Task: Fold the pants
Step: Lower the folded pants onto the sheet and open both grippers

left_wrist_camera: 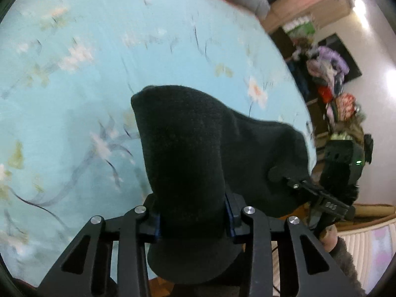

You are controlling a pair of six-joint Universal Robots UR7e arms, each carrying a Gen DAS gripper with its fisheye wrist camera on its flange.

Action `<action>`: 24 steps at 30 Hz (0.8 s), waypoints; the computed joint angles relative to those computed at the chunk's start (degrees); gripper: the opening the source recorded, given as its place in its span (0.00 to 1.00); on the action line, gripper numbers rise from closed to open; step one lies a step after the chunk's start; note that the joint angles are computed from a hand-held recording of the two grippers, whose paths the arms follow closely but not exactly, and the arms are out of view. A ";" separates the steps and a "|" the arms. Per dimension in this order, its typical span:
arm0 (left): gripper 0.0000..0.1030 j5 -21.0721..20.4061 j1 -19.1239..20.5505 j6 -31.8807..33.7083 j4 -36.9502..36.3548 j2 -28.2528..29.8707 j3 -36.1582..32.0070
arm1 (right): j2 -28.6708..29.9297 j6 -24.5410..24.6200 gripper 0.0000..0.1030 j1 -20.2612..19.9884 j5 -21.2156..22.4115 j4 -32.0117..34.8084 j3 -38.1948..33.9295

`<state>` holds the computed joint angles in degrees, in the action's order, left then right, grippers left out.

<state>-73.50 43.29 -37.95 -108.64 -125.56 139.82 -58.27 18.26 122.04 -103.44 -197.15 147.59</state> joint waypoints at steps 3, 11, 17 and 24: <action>0.37 4.88 -1.03 -0.22 3.47 -2.63 -4.21 | 2.59 -0.62 0.59 0.76 1.94 1.87 -5.31; 0.61 25.59 3.69 -0.64 10.29 3.24 -7.62 | 14.71 -4.51 0.65 2.22 -3.32 7.43 -22.06; 0.70 26.51 5.47 -1.55 13.43 0.53 -7.24 | 18.05 1.51 0.66 3.12 -12.00 16.11 -26.84; 0.78 30.72 -5.81 -16.84 29.91 -6.27 -7.93 | 14.05 4.39 1.00 13.09 -28.29 22.25 -26.04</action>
<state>-42.79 37.48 -54.79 -78.73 -131.83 131.89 -44.22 22.64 135.12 -131.73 -174.90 121.56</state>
